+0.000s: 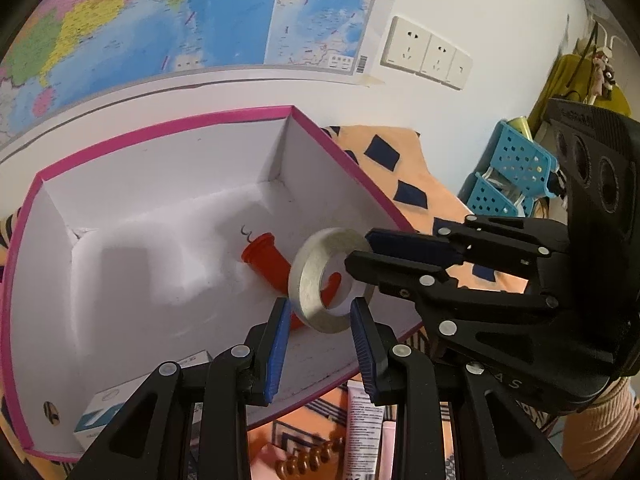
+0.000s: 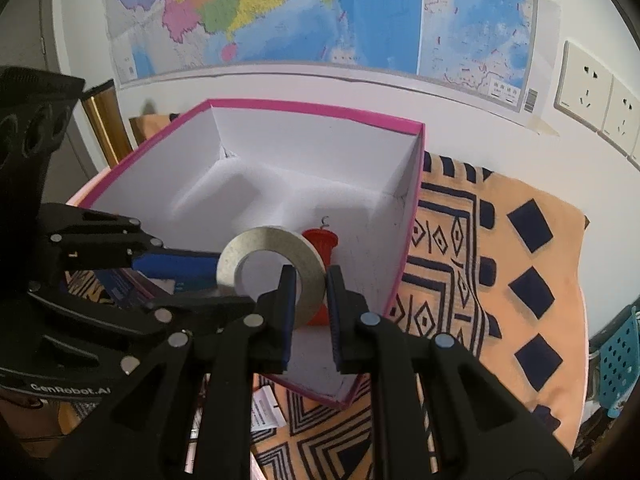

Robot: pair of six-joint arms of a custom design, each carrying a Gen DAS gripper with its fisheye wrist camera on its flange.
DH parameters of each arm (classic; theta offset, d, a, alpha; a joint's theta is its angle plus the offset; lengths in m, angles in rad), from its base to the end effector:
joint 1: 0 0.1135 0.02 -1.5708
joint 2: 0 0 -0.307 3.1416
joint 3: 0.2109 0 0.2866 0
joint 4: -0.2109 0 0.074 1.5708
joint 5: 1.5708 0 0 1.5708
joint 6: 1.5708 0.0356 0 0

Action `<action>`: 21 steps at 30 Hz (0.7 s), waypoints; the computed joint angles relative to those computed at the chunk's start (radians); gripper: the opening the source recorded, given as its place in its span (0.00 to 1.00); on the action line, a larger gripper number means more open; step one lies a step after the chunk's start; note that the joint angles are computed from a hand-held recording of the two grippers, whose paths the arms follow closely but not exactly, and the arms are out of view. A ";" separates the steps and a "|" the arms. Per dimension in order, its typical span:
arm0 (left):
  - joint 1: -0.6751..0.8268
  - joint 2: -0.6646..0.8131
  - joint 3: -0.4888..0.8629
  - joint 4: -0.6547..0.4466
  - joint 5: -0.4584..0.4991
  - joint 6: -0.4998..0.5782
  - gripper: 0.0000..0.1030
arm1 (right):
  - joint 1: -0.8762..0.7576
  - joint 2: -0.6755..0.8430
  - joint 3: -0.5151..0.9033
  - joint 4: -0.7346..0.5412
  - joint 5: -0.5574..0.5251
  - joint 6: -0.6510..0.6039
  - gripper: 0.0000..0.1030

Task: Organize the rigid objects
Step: 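Carry the white tape roll into the pink box and release it, then move the right tool back toward the remaining tubes and comb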

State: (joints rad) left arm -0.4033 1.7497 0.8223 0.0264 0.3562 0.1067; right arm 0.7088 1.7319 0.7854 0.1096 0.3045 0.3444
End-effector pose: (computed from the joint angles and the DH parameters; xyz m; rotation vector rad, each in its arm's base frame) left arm 0.3239 -0.1517 0.1432 0.7738 2.3542 -0.5675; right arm 0.2757 0.2224 0.1440 -0.2905 2.3447 0.1427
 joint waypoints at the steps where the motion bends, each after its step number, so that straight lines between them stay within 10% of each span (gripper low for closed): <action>1: 0.003 -0.002 -0.001 0.002 0.004 -0.001 0.30 | 0.003 0.000 0.000 -0.002 0.010 -0.002 0.21; 21: 0.138 -0.316 -0.317 0.180 0.094 0.042 0.32 | 0.111 -0.219 -0.246 0.197 0.080 0.100 0.27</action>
